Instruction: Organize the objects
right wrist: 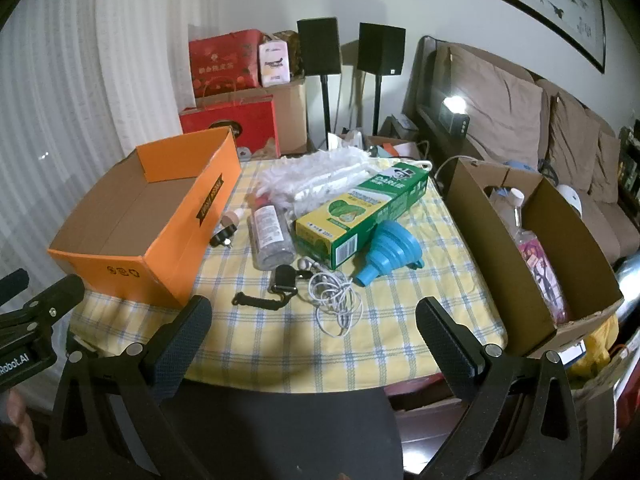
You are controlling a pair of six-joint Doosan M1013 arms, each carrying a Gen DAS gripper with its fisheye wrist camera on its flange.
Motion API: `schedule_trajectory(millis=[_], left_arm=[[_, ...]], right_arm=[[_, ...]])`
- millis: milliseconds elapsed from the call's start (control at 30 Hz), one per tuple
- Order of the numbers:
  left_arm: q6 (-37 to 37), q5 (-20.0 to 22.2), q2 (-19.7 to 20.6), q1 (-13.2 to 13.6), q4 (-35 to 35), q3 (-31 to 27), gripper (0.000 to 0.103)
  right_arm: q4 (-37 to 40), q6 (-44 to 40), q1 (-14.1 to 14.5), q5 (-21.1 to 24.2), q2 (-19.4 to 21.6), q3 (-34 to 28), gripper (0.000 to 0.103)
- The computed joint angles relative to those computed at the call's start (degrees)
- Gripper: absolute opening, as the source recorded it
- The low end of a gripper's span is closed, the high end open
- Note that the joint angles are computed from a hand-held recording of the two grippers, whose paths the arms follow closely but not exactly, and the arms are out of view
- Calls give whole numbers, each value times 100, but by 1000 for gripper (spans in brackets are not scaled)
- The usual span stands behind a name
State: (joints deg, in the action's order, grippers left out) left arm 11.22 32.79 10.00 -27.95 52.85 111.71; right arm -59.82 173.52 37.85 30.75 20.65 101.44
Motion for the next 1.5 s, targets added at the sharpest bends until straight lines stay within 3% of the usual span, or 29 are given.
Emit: schedule_trajectory(millis=[1167,1267,1500], left_arm=[[3,-31,95,-24,52,-65,103],[-65,-190,90,28,147,-29,103],[-115,-1002,16,248,176,154,103]], right_arm=[[125,-125,-128,-198,-23,76,103],[68,-131,-140,-290,-36,100,103],[250,-368,-266,-791,-45,188,103]])
